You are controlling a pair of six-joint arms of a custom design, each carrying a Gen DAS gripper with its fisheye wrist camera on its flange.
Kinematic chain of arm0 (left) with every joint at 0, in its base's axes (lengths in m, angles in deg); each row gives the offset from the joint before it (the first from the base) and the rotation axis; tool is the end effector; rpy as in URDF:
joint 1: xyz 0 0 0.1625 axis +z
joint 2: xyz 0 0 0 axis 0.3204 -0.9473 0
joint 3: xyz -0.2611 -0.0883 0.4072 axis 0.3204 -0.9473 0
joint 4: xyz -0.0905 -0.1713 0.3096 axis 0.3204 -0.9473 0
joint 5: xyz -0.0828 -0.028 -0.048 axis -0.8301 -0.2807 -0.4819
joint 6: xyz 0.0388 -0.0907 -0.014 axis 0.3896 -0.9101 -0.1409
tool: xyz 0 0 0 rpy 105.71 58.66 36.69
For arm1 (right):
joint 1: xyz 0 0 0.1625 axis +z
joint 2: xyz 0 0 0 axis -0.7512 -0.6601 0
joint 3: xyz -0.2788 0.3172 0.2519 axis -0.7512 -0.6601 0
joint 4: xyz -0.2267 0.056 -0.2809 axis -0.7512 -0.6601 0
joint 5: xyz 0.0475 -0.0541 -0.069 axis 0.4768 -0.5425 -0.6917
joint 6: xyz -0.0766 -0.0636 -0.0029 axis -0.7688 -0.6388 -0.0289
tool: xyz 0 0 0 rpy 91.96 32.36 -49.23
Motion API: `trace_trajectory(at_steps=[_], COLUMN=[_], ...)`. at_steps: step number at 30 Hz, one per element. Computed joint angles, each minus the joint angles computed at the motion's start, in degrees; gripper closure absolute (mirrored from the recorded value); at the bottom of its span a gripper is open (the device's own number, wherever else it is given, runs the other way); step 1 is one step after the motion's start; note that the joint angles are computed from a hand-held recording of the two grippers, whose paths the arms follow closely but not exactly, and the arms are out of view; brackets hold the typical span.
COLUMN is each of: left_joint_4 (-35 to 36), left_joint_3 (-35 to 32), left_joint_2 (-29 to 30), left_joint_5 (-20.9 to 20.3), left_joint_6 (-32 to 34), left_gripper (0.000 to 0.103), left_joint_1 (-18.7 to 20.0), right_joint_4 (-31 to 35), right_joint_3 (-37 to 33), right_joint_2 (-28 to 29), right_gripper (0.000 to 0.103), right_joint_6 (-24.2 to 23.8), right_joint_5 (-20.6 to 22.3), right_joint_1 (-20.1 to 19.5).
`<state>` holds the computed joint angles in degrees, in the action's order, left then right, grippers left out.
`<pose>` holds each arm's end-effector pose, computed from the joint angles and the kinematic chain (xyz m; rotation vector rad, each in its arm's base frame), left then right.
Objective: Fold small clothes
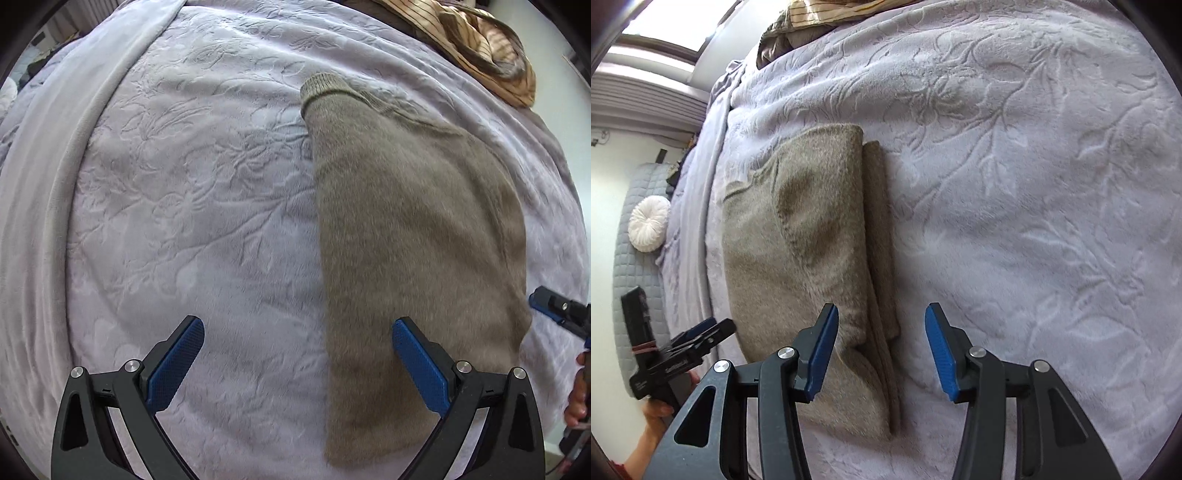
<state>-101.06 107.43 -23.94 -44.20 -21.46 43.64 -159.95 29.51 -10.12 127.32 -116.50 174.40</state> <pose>-0.0581 -0.5256 0.4440 0.2419 2.4697 -0.1091 0.4051 -0.4050 0.0730 -0.3448 -2.8173 0.4883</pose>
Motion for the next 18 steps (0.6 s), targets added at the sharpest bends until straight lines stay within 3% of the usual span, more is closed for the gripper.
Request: trace_trajectory(at_steps=[6, 8, 9, 10, 15, 18], left_joint_4=[-2.9, -3.6, -3.8, -4.0, -4.3, -4.5], left_joint_3=[-0.2, -0.6, -0.8, -1.2, -1.0, -1.0], left_joint_2=[1.9, 2.7, 3.1, 3.5, 3.9, 4.2], left_joint_5=[-0.3, -0.2, -0.1, 0.1, -0.3, -0.4], left_joint_6=[-0.5, -0.3, 0.0, 0.3, 0.2, 0.2], left_gripper=[0.001, 0.001, 0.001, 0.001, 0.001, 0.001], left_joint_1=[0.4, 0.5, 0.7, 0.9, 0.8, 0.9], right_joint_4=[-5.6, -6.8, -6.6, -5.1, 0.4, 0.9], right_joint_3=[-1.0, -1.8, -2.5, -3.4, -6.1, -5.2], right_joint_2=[2.0, 2.7, 3.2, 3.5, 3.9, 4.0], right_gripper=[0.05, 0.055, 0.081, 0.095, 0.095, 0.095], right_joint_6=[-3.2, -4.2, -4.5, -4.5, -5.7, -4.7], right_joint_5=[3.8, 5.1, 5.4, 5.0, 1.7, 2.2], right_joint_1=[-2.0, -2.7, -2.9, -2.9, -2.1, -3.2])
